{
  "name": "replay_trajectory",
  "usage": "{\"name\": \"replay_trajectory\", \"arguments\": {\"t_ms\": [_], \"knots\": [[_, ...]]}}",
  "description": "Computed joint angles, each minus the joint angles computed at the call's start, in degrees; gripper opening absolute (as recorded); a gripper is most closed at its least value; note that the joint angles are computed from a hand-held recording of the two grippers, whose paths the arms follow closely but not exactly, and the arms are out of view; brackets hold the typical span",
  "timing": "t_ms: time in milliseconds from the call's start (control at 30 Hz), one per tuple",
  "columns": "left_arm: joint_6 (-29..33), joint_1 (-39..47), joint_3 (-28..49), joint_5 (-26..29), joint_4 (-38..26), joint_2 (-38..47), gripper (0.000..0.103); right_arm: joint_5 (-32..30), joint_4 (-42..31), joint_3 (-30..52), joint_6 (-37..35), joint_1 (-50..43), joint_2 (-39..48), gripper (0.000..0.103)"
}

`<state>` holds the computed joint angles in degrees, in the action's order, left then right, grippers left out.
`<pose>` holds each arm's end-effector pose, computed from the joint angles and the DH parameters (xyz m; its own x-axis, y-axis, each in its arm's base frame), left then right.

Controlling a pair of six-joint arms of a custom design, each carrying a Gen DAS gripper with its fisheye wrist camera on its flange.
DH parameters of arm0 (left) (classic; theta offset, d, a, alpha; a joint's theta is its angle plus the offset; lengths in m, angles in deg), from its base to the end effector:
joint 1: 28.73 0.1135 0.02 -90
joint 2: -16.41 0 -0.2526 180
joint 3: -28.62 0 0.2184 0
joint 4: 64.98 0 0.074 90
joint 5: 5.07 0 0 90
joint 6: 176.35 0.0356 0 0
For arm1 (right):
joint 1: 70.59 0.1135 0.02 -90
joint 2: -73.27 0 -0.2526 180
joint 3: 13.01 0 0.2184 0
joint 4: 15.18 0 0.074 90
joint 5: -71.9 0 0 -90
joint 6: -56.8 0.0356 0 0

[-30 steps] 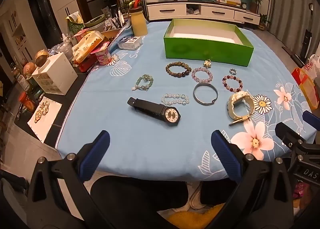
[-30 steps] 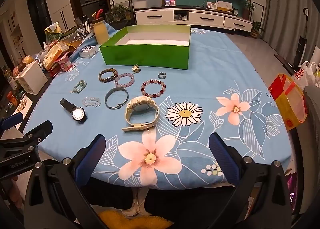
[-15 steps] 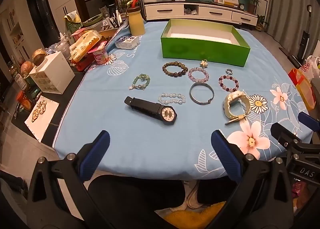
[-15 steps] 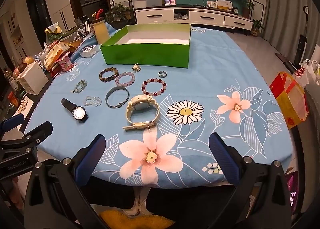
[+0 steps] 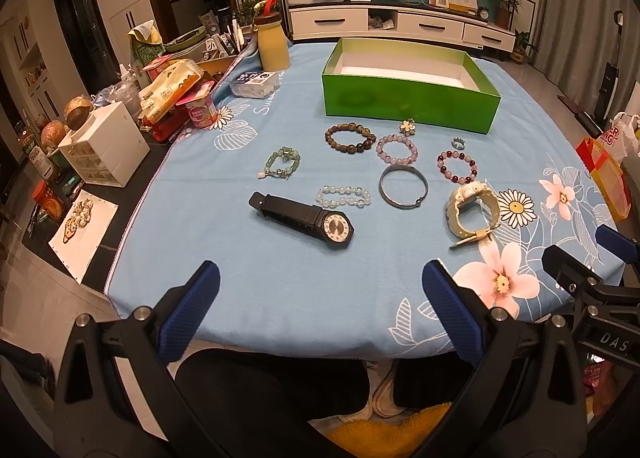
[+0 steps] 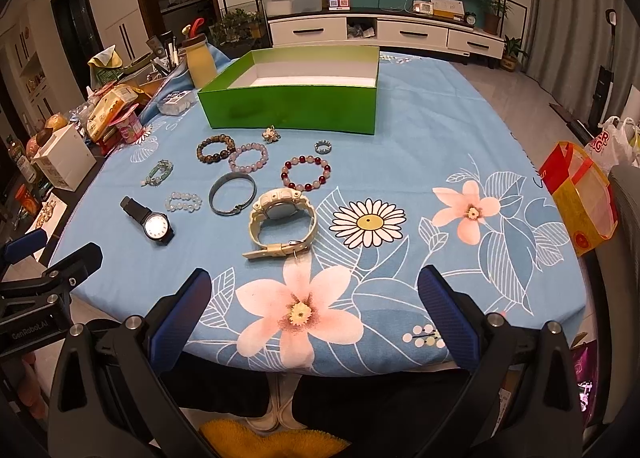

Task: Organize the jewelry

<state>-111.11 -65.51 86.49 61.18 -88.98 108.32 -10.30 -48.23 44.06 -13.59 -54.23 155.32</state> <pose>0.2215 -0.1477 0.1533 -0.7751 0.1008 -0.6238 0.0580 0.9944 0.0886 0.2325 0.0632 0.1787 -0.8373 0.1008 -0.5374 0.0753 0.9948 0.0692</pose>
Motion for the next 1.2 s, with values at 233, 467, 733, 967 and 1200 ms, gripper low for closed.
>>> {"name": "replay_trajectory", "arguments": {"t_ms": [233,467,733,967,1200], "knots": [[0.20,0.30,-0.06,0.04,-0.17,-0.53,0.101,-0.10,-0.21,0.21,-0.09,0.09,-0.08,0.102],[0.67,0.80,0.25,0.69,-0.34,-0.86,0.101,-0.12,-0.72,0.78,-0.35,0.28,-0.09,0.102],[0.72,0.84,0.39,0.74,-0.27,-0.64,0.101,-0.17,-1.28,1.70,-0.67,0.28,0.17,0.102],[0.59,1.15,0.86,1.46,-0.20,-0.14,0.101,-0.30,-1.52,1.90,-0.89,-0.09,-0.26,0.102],[-0.02,1.09,0.05,1.20,0.14,-0.83,0.101,-0.64,-1.33,1.43,-0.61,-0.21,-0.92,0.102]]}}
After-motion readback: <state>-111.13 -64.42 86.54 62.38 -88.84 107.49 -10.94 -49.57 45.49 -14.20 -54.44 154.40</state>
